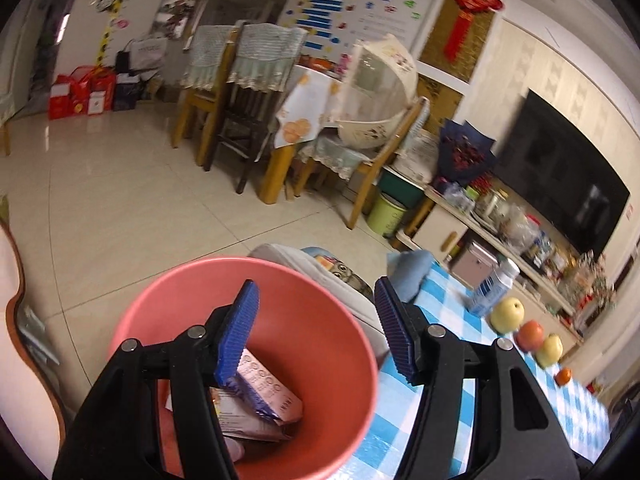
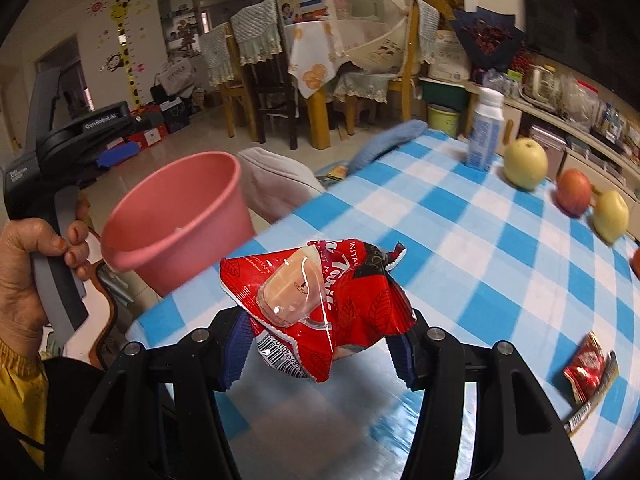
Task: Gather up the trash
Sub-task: 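Open both tools to drop the bottle and snack bag into the bucket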
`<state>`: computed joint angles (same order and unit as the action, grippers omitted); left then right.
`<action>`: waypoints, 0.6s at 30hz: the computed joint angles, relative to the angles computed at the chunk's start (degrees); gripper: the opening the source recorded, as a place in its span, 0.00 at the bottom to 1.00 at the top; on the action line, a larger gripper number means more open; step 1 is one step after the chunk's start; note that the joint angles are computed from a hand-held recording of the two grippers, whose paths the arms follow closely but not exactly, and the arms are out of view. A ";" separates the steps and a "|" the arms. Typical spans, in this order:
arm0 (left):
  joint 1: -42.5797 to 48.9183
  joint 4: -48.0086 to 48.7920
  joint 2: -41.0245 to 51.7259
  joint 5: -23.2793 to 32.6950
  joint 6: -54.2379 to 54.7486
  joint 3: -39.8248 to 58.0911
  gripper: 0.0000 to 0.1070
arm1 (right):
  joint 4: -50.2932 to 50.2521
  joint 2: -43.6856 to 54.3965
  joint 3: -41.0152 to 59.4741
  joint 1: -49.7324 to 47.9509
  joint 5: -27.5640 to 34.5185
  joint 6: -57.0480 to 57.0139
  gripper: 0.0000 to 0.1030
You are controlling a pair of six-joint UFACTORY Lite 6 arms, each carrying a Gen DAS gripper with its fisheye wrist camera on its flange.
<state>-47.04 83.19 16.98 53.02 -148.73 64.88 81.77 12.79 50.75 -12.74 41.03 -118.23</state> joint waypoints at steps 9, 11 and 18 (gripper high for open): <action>2.06 0.39 -8.08 1.28 -6.20 -10.46 0.72 | 2.87 -4.11 3.59 18.48 -4.32 7.56 0.57; 2.61 0.44 -9.91 1.22 -7.49 -12.73 0.77 | 3.25 -3.39 5.60 22.42 -5.71 9.32 0.58; 4.87 2.55 -14.77 -0.28 -11.20 -18.78 0.80 | 4.74 2.50 11.64 32.67 -12.19 13.01 0.70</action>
